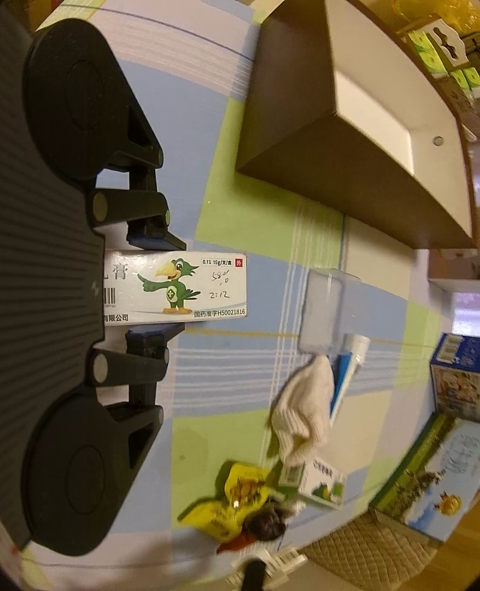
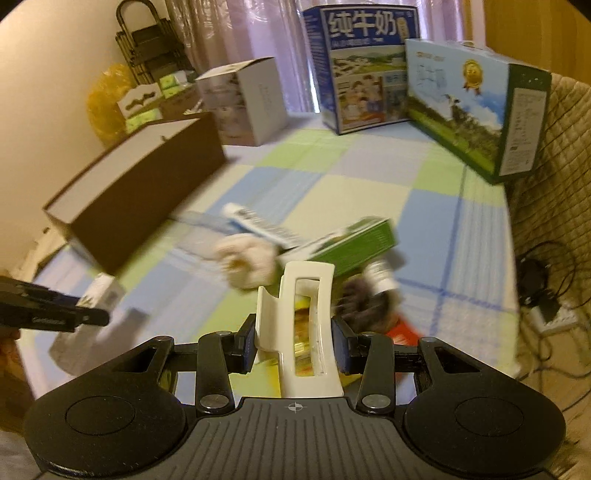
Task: Organize objects
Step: 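Carry the medicine box and clip over the open brown box with both grippers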
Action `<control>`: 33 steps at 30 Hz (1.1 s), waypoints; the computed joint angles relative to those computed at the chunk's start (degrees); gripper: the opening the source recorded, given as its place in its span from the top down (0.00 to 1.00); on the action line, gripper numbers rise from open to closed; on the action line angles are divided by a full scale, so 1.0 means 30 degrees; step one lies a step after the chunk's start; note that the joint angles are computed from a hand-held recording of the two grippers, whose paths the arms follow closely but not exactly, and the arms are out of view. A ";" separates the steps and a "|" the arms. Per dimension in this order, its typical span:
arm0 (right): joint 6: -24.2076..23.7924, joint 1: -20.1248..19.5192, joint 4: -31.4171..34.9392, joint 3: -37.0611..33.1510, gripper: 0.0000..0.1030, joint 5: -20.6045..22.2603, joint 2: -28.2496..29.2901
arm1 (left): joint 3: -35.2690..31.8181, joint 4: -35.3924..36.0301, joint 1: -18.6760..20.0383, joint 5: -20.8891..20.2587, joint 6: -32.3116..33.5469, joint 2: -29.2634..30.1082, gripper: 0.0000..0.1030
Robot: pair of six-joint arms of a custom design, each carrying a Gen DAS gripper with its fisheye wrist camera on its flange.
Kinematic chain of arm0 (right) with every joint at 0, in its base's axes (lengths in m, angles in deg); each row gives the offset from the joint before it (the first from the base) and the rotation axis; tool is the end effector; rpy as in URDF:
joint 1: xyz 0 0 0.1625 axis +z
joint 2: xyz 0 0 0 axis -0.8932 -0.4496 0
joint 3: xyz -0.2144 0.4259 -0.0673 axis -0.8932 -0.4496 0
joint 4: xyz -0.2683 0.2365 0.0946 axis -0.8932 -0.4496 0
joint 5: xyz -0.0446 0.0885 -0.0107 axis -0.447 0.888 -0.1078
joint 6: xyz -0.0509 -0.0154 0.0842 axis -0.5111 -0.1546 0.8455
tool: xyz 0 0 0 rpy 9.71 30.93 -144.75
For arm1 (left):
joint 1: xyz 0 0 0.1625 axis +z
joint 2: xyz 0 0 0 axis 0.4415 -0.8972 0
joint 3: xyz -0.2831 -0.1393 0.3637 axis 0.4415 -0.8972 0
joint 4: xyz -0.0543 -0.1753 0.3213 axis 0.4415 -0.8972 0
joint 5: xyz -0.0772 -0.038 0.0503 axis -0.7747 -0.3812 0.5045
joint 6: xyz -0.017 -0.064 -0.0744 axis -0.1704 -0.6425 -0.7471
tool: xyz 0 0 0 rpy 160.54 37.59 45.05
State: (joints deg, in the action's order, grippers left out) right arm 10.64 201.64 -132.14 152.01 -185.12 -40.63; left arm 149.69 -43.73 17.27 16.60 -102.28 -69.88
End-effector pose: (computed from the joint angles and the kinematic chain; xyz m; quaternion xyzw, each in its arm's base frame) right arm 0.4146 -0.2701 0.0264 0.2340 -0.9124 0.2665 0.2043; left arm -0.0020 -0.2855 0.4386 0.1556 0.9039 -0.2073 0.3403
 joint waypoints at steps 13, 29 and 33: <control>0.1404 0.2458 0.3270 -0.7376 0.63 0.1797 0.3499 | -0.4956 -0.0678 0.1696 -0.1543 0.6239 -0.0480 0.68; -0.0999 0.2184 0.9878 -2.1479 0.63 0.2582 1.0252 | -1.0469 -0.8668 0.9721 -0.3912 1.6901 0.4584 0.68; -0.0623 0.1855 1.1624 -2.3679 0.63 0.2112 1.1284 | -1.1646 -0.9266 1.0741 -0.4447 1.7829 0.5890 0.68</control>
